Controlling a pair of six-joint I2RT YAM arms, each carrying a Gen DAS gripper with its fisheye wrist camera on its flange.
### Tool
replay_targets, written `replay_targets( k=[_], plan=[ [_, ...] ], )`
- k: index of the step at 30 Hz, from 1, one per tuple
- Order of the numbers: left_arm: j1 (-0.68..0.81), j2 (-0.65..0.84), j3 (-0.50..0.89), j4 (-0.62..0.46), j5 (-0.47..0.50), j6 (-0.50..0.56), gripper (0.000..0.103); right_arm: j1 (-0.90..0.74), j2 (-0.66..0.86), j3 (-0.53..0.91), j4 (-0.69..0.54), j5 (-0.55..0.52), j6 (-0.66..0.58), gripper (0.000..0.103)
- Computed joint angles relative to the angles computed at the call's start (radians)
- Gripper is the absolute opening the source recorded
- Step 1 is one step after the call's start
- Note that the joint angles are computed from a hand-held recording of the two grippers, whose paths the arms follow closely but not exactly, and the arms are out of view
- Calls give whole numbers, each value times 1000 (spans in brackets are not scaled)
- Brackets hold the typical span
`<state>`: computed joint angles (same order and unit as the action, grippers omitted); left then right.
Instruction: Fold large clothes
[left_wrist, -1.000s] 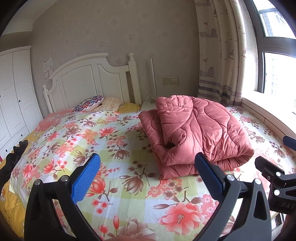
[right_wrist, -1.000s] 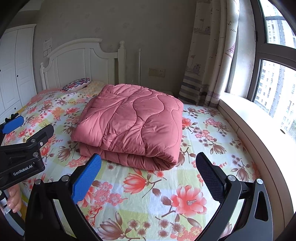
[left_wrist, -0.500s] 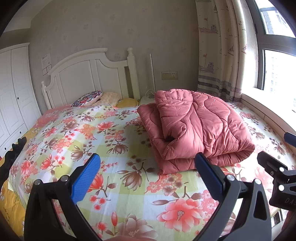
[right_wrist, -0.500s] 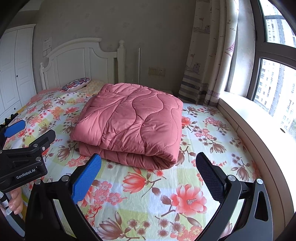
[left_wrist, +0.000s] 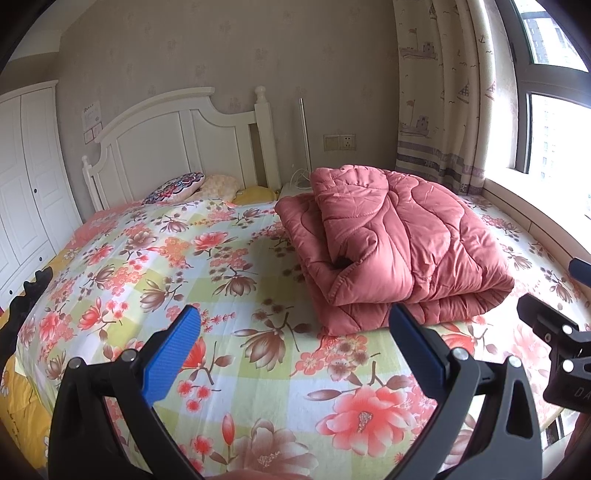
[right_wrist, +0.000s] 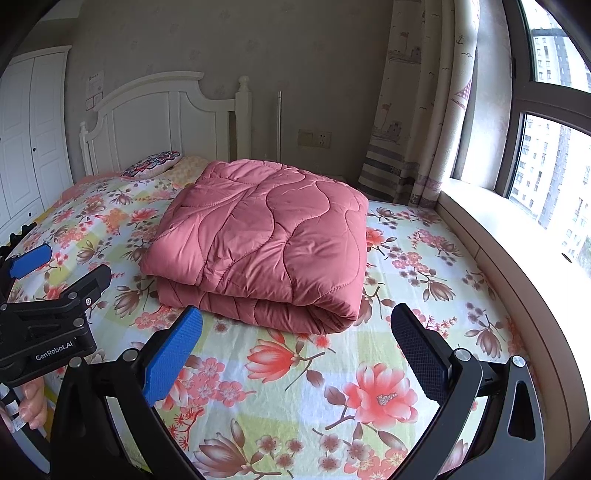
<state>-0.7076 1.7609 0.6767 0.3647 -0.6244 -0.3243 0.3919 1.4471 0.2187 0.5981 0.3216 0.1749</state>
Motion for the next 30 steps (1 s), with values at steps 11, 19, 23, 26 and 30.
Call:
replay_targets(
  k=[11,19,23,26,30],
  plan=[
    [1,5,1,-4,3,-1,101,-4,5,-1,7,-3,-1,98],
    [-3,-4,-7,5,-3,2,101,3,5,3,1,4,4,98],
    [-5,-10,-13,9,-7,3,101,6,8,4,2,7,5,98],
    [-4,-11,-14,9,-7,4,101,8,9,6,0,9,8,98],
    [-3,-14,-18,10,-5,0,101,10,10,6,1,11,9,98]
  ],
)
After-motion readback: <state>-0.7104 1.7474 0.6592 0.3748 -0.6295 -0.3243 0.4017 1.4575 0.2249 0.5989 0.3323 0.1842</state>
